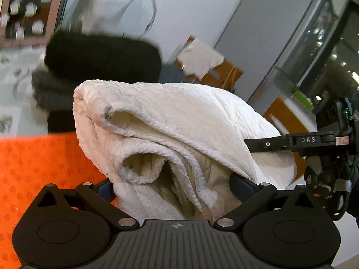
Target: Fold clothes
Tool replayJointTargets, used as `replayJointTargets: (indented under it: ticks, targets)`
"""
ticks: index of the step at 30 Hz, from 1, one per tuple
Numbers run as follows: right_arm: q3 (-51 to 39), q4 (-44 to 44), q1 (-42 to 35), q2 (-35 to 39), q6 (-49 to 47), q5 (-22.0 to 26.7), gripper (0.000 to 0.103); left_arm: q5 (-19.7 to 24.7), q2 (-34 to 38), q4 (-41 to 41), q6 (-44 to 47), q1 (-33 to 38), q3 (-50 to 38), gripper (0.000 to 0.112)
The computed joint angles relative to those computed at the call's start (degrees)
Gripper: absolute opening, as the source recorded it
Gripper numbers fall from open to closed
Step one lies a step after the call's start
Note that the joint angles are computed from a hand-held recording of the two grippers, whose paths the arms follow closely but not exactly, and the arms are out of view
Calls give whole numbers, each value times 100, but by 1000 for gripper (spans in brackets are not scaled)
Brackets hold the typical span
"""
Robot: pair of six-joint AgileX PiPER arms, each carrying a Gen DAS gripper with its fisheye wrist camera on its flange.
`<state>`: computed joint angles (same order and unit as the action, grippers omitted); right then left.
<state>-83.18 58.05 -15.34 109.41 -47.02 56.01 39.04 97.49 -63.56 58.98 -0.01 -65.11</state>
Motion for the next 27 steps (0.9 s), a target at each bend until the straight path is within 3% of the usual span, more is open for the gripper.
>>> replayJointTargets:
  ticks: [6,12,20,23,27]
  targets:
    - [219,47,117,-919,266,87,49,60,-1142,-316,328,354,593,101]
    - [54,-89,1078,-1248,982,-383,50,734,-1644,-263,565,1555,730,101]
    - [-1083,-618,3043,-288,2516,-1616,50,2020,-491,123,1065,3464,-648,101]
    - [-2058,-1073,3618,441,3248,-1825,49,2429,315,361,915,3909,-1708,101]
    - [-3778,-1948,4111,1598,4498,-1731,49,2666,1287,678,609,4104,-3040,101]
